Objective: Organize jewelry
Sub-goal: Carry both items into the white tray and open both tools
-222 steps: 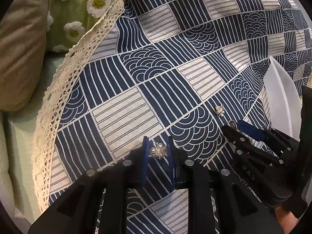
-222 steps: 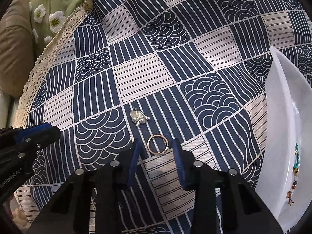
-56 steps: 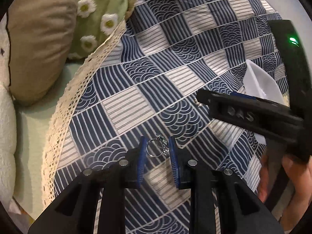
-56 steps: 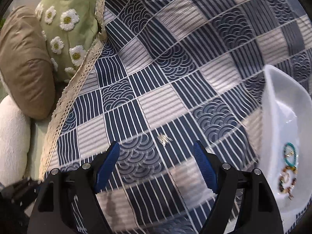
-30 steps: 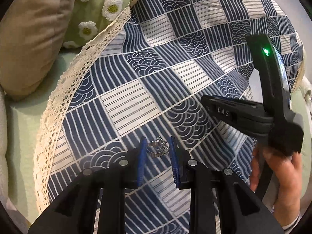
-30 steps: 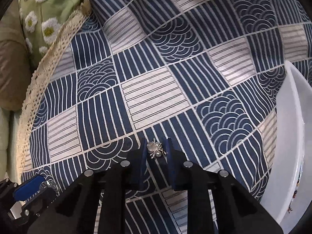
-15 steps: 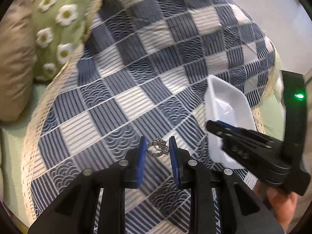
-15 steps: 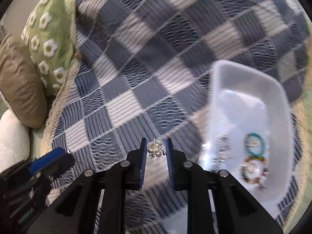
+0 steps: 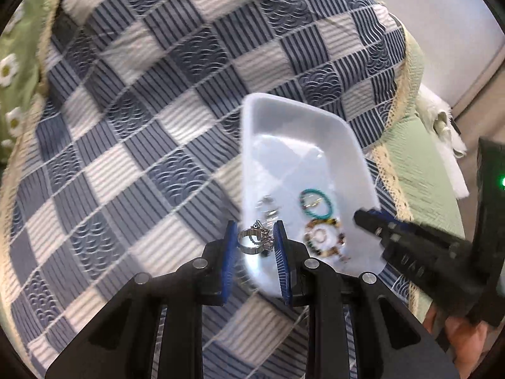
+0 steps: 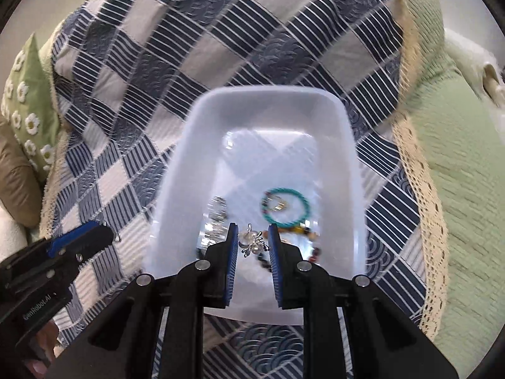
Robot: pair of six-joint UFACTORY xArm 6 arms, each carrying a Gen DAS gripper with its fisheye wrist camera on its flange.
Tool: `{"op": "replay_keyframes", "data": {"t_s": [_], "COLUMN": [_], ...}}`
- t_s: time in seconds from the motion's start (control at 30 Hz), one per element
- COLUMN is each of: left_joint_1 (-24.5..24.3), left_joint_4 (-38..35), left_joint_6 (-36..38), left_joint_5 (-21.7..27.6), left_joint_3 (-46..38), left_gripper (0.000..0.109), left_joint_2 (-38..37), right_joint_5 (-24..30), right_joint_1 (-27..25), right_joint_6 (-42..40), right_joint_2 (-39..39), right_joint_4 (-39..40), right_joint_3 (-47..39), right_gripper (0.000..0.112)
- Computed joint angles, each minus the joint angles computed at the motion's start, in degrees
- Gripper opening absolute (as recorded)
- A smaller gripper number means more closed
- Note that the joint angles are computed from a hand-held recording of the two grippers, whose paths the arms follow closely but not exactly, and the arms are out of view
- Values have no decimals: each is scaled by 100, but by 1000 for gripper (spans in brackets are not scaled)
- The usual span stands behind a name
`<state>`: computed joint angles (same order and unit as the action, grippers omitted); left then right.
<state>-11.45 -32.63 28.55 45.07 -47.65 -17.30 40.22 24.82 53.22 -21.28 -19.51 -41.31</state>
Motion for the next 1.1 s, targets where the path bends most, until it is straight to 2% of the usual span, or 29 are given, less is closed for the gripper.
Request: {"op": "replay_keyframes", "data": {"t_s": [0.2,0.4,0.47,0.8,1.1], "left_joint_1": [-505,-1038,-1146,-1206,-1059], "left_joint_4": [-270,191,429,846,496], "left_joint_6": [-440,-717,-839,-1269,-1063], "left_joint_5": [-346,-835,-957,-1089,-1113], "left_joint_3": [-135,-158,-140,-186,-77], "left_gripper": [22,22,22,24,38], "left_joint_2": [483,859,942,1157,881], "right_joint_5": [-359,-380,-269,-476,-521], "right_joint_1": [-350,-333,-279,-310,-339], "right_joint_6": [-483,-586,-423,-534,-560], "right_joint_2": [-58,40,174,427,521], "right_joint_4": [644,420,94,258,327], "right_joint_3": [440,488,421,402,381], "right_gripper": [20,20,20,20,20]}}
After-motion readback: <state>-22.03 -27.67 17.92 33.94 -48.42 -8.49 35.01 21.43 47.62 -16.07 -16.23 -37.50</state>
